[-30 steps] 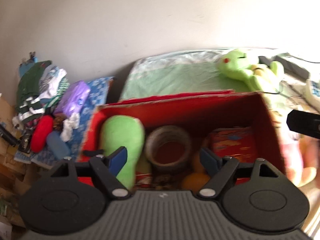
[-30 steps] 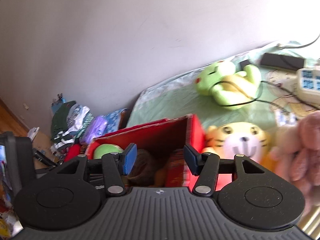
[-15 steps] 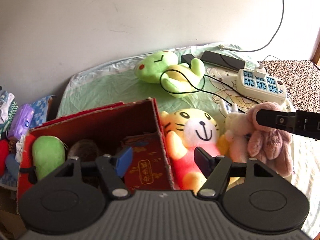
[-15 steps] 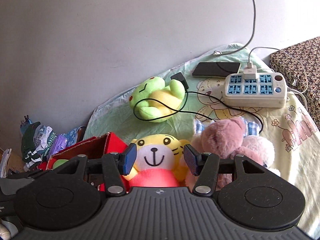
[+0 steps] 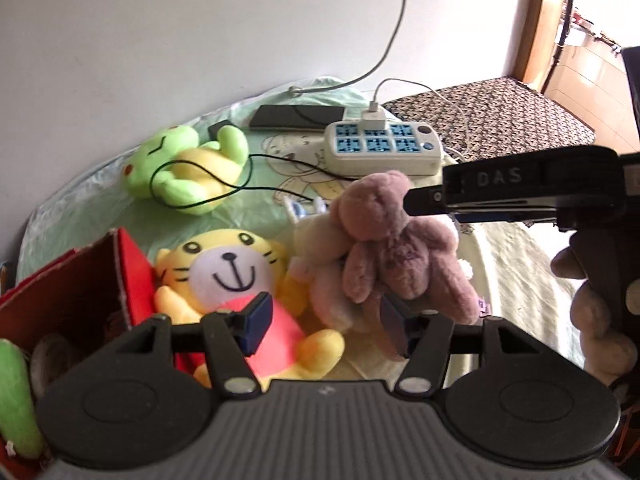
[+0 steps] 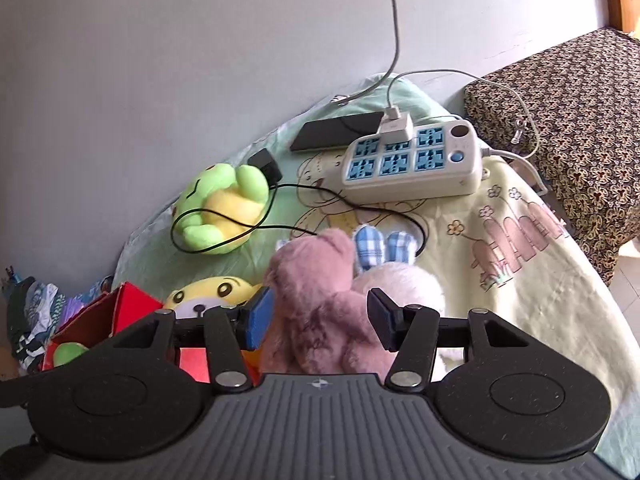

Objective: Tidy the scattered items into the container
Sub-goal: 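Move both grippers back over the bed to the pink teddy bear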

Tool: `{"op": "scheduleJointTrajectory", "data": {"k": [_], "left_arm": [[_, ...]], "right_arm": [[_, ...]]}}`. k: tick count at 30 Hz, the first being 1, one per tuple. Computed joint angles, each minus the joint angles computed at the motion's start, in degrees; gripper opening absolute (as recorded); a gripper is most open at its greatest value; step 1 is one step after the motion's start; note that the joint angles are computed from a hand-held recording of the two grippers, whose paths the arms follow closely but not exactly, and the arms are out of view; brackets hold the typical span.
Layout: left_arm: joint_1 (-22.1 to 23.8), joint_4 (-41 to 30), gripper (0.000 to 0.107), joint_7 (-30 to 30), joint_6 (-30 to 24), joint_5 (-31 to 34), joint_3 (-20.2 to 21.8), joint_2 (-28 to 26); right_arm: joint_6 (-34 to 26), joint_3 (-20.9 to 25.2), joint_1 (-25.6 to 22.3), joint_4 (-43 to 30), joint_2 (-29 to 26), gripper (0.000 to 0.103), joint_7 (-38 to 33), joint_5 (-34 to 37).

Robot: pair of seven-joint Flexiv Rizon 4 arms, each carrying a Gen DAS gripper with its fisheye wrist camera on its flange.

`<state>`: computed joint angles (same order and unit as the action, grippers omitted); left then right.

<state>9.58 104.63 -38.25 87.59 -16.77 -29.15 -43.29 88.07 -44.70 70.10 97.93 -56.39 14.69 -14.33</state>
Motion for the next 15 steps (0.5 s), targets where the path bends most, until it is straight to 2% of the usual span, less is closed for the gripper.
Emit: {"op": "scheduleJointTrajectory", "data": {"k": [4,8,11,15], "left_arm": [[0.8,-2.1,0.063,2.0,-2.9,-0.8,-2.2,-2.8],[-1.0,-5.7,0.062,3.0,-5.3,-2.3,-1.3,-5.5],[-2.4,-8.0,0.062,4.2,-6.7,-3.3,-0.8,-7.3],[-5.3,-11.4,0.061,4.1,-10.4,-4.8,2.1,-8.8]], "right_arm": [[1.4,2.7,-2.5,-0.4,-0.4,0.056,1.3,1.4],[1.8,4.7,-4.4,-2.5,-0.9,0.057,-0.6,1.3],[-0.2,7.4,-6.8,-4.5,-0.6,0.062,-4.4,-1.3],[-0.2,9.8,-8.8,-4.4,-0.3,0.062,-4.6,-2.5]]}}
